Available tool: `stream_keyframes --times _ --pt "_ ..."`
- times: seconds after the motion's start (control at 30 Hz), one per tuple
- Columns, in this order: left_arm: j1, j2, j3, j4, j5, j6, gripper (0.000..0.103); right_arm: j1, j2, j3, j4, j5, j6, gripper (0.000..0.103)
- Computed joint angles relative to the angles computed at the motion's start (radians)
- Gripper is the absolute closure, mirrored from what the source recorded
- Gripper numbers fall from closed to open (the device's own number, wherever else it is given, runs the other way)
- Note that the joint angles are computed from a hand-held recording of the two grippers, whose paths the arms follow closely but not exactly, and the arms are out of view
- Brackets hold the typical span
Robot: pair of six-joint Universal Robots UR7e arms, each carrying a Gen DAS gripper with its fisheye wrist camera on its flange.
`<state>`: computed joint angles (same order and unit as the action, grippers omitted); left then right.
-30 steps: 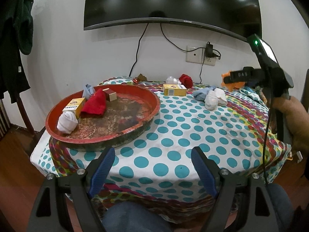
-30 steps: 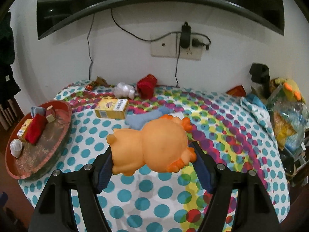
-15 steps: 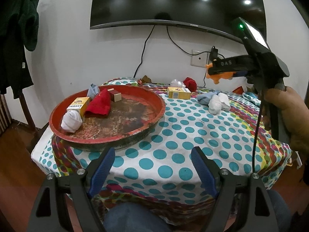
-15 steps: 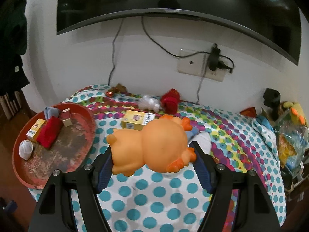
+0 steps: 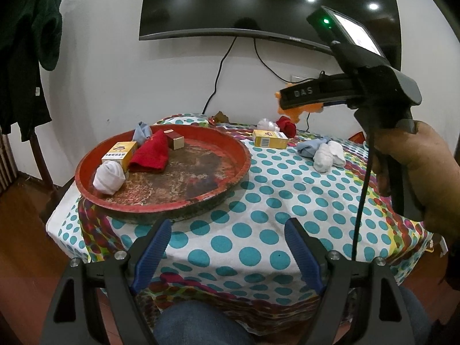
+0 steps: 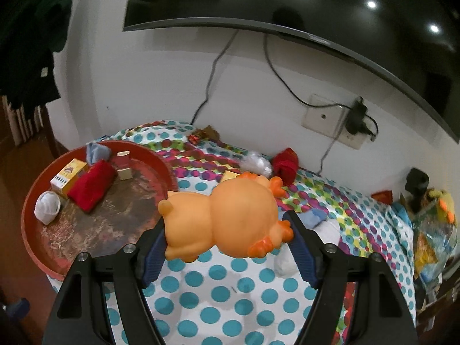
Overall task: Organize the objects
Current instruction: 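Lift the orange toy and carry it over the red tray with the right gripper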
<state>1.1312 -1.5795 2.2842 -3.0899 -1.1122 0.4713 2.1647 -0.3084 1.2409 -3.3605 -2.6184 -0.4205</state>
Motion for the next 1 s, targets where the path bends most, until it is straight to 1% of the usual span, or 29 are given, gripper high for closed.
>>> stream_keyframes --times 0.17,0.27,0.43,0.6,0.67,0.77,0.83,0.9,0.97,1.0 --pt "0.004 -0.001 -0.002 -0.004 -0.004 -0.005 0.02 0.011 0.039 -0.053 0.035 0.014 -0.015 0.029" --pt "0.006 0.0 -0.006 -0.006 -0.005 -0.007 0.02 0.014 0.056 -0.077 0.072 0.028 0.0 0.029" --pt "0.01 -0.002 -0.012 -0.018 -0.007 -0.013 0.02 0.014 0.088 -0.119 0.124 0.044 0.002 0.029" --pt "0.025 0.004 -0.027 -0.052 -0.01 -0.029 0.02 0.011 0.127 -0.18 0.194 0.063 0.015 0.029" --pt "0.03 0.009 -0.033 -0.075 0.001 -0.042 0.02 0.009 0.147 -0.208 0.219 0.07 0.016 0.029" --pt "0.032 0.01 -0.032 -0.144 0.014 -0.052 0.02 0.004 0.159 -0.218 0.267 0.113 0.038 0.029" --pt "0.033 0.003 -0.026 -0.198 0.001 -0.045 0.02 0.0 0.155 -0.206 0.3 0.167 0.053 0.029" --pt "0.026 0.0 -0.014 -0.258 0.003 -0.018 0.02 -0.001 0.157 -0.2 0.326 0.206 0.053 0.029" --pt "0.02 -0.003 -0.006 -0.286 0.005 0.004 0.02 -0.001 0.166 -0.204 0.361 0.234 0.047 0.028" --pt "0.018 -0.006 -0.003 -0.297 0.001 0.008 0.02 -0.003 0.161 -0.196 0.376 0.266 0.053 0.028"
